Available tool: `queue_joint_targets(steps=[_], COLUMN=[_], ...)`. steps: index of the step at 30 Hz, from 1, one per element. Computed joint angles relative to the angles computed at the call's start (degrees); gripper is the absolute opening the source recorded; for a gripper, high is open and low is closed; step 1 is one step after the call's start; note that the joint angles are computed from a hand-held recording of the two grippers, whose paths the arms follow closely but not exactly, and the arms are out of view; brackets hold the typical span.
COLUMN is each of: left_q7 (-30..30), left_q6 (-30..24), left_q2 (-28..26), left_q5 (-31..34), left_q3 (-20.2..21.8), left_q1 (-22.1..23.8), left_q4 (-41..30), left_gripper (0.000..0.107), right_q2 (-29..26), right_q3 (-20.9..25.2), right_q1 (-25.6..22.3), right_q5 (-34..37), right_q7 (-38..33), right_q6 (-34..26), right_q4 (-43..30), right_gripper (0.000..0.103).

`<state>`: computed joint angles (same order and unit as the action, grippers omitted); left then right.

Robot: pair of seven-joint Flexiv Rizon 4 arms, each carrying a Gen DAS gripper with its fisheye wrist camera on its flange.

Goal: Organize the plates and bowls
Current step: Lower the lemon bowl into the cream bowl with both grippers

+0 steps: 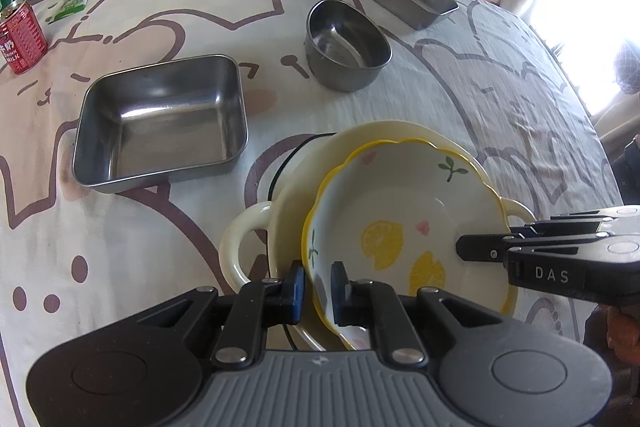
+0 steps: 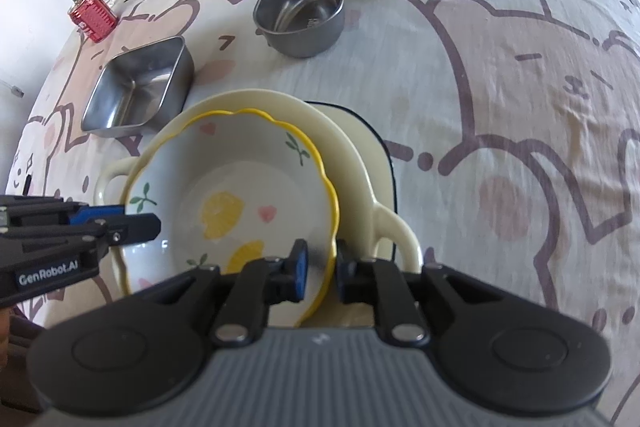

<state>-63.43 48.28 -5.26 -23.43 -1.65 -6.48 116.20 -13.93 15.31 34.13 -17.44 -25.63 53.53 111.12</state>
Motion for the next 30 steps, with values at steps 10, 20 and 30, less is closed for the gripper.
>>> queue_joint_targets(steps=[10, 20, 30], left_q7=[0.5, 0.3, -0.1], left_q6=[0.8, 0.9, 0.4], left_q2=[0.5, 0.6, 0.6], left_q5=[1.1, 0.9, 1.6], left_q3=[0.1, 0.2, 0.2], left_q1=[-0.1, 0.0, 0.0], left_q4=[0.4, 0.5, 0.2], left_gripper=[0.010, 0.013, 0.012], right_q2=[0.5, 1.2, 3.1], right_q3=[0.2, -0.1, 0.1], right_q1=[-0.2, 0.0, -0.6], right_q5=[1.3, -0.1, -2.0], right_q7=[0.3, 2.0, 4.0], right_q6=[0.5, 0.6, 1.9], right_q4=[0.3, 0.9, 2.8], right_gripper=[0.019, 0.019, 0.020])
